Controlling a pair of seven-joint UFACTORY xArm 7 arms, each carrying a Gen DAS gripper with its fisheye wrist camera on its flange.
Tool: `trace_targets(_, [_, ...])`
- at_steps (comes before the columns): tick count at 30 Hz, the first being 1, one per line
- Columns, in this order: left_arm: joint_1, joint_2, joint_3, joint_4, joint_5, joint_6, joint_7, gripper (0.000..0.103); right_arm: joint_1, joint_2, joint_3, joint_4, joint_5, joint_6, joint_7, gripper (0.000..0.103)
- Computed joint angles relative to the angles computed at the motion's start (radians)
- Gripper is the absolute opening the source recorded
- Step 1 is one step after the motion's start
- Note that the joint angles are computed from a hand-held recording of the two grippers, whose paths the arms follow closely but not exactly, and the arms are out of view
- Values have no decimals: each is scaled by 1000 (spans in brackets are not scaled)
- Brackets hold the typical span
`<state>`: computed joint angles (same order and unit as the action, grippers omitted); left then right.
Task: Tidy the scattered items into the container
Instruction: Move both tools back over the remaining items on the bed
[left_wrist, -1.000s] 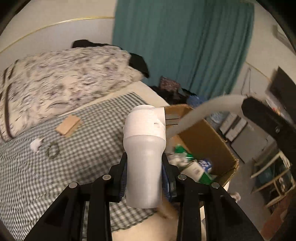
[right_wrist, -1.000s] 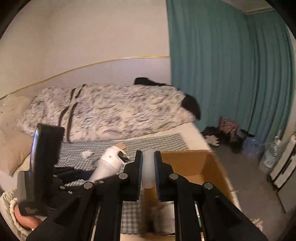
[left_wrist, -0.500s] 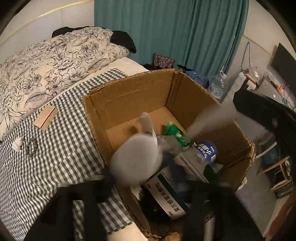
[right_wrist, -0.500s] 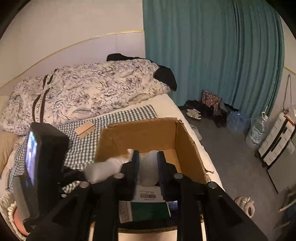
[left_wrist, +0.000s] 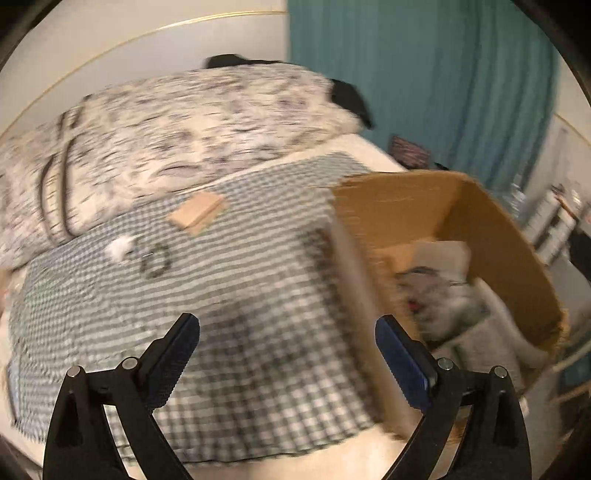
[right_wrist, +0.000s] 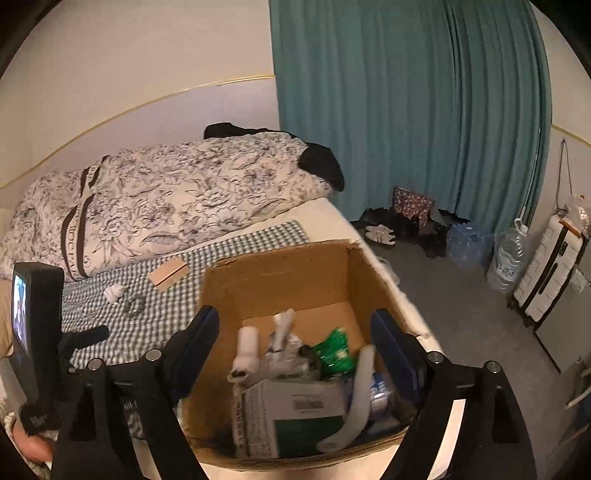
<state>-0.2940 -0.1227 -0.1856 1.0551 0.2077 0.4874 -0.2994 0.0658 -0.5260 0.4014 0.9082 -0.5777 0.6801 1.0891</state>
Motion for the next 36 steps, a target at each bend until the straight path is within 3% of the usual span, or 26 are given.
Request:
trace_targets(8, [124,-141,35,-125,71,-34,-94,100,53,140,70,86,-47,22,73,93])
trace_targets(24, [229,-380,156,-323,-102,-96,128,103,271,440,130,363,-345,128,260,95])
trace_targets(32, [283,-437,202,-387,-157,-149,230,103,405,537,91,442,-485,164,361,103])
trace_targets(36, [303,-404,220,-382,-185,-162,254,103,457,572,48,462,-496,143,372,103])
